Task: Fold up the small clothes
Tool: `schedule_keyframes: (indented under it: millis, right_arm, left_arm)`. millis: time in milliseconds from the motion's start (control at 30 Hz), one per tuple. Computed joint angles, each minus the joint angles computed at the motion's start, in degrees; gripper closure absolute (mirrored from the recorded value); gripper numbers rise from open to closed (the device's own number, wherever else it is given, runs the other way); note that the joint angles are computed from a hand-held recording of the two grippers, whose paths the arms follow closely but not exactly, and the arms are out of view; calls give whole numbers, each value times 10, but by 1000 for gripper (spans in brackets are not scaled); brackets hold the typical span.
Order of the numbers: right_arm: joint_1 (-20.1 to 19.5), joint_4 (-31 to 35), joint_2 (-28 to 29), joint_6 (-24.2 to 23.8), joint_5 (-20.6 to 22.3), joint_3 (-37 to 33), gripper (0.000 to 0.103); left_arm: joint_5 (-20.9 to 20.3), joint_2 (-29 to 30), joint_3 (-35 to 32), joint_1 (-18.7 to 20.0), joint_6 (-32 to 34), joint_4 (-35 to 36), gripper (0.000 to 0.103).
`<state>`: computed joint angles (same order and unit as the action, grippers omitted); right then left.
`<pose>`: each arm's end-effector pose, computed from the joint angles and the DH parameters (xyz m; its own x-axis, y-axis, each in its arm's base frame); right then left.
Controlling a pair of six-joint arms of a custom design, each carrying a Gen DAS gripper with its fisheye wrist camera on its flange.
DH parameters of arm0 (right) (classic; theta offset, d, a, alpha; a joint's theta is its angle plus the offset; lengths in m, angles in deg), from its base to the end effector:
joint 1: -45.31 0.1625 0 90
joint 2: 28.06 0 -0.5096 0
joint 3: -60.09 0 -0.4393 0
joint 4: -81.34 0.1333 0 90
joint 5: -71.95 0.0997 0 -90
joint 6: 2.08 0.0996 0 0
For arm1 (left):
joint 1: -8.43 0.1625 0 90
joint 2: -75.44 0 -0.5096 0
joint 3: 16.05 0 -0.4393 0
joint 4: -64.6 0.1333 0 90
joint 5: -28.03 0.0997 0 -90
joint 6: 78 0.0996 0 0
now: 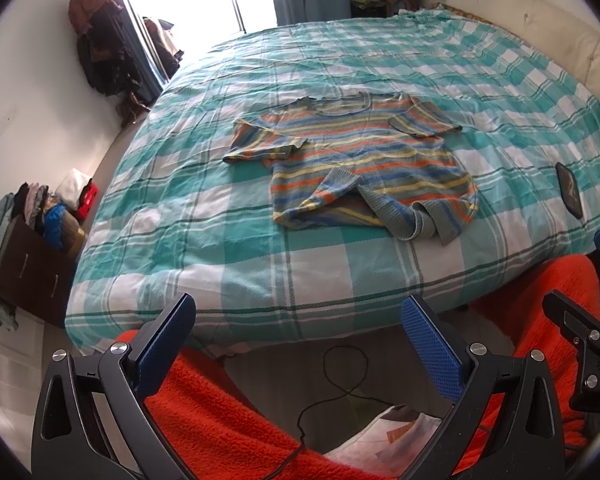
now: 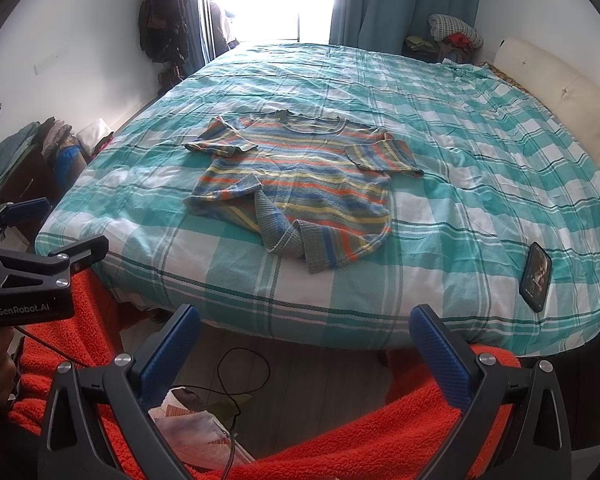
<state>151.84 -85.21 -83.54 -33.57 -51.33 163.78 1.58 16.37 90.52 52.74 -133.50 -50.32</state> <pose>0.2771 -0.6571 0.2289 -0.6158 -0.4306 0.6598 -0.6709 0.7257 -0.1525 -0.2981 -0.6019 0.1965 -0.5814 -0.2150 -0.7847 0.3205 0.8259 -0.4638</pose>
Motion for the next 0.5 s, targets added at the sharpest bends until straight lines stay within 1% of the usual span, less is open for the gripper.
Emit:
schedule_keyframes:
  millis: [500]
  right_arm:
    - [0, 2, 0, -2, 0, 0, 0]
  left_arm:
    - [-1, -1, 2, 0, -3, 3, 0]
